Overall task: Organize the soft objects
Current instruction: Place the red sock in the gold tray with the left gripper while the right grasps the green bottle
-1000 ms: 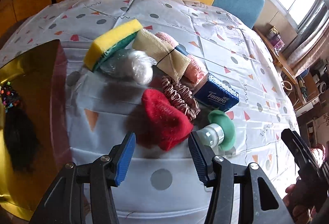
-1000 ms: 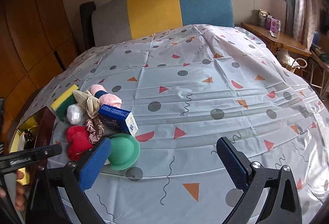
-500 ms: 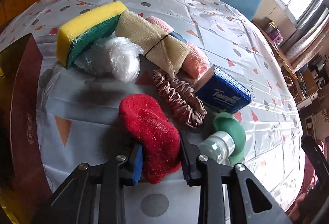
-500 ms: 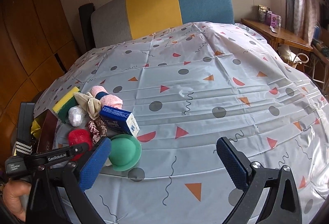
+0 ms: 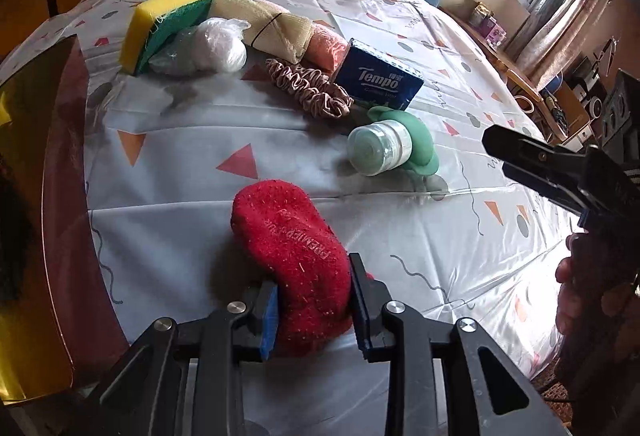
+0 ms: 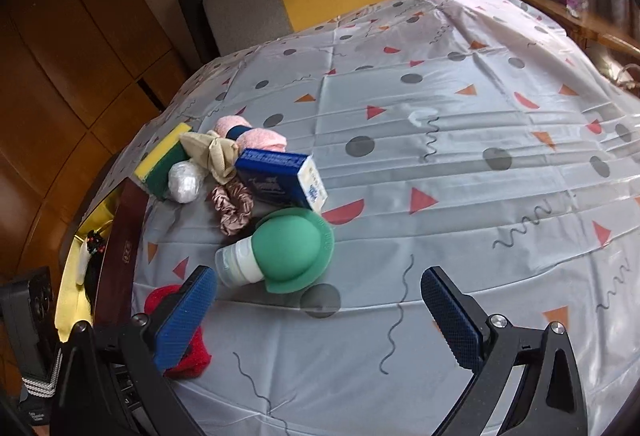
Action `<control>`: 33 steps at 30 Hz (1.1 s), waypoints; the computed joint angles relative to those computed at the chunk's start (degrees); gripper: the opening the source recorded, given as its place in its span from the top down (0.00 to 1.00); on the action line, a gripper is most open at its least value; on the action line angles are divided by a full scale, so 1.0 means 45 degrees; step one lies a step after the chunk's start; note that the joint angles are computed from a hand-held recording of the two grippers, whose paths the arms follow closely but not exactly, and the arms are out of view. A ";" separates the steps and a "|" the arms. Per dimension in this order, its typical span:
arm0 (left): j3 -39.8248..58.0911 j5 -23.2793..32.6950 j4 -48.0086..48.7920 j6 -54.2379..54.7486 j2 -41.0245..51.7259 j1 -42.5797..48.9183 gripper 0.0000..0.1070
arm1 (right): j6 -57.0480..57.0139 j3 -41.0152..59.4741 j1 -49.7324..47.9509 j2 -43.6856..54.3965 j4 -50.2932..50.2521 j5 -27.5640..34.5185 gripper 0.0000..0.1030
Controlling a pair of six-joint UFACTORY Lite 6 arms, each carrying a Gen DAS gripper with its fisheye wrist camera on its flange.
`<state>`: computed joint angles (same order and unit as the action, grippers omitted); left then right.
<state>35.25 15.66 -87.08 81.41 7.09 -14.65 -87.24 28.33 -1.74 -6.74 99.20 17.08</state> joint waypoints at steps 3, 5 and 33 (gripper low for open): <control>-0.0055 0.0160 0.0274 -0.0033 -0.0131 0.0225 0.72 | 0.0910 0.0247 0.0093 0.0801 -0.0231 0.0348 0.00; -0.0229 0.0177 0.0199 -0.0005 -0.0364 0.0217 0.72 | 0.1814 0.0461 -0.0416 0.1383 -0.0597 0.1584 0.00; -0.2430 0.0291 0.2811 -0.1808 -0.4304 0.0277 0.75 | 0.4333 0.4492 0.1812 0.5558 -0.1649 -0.0091 0.51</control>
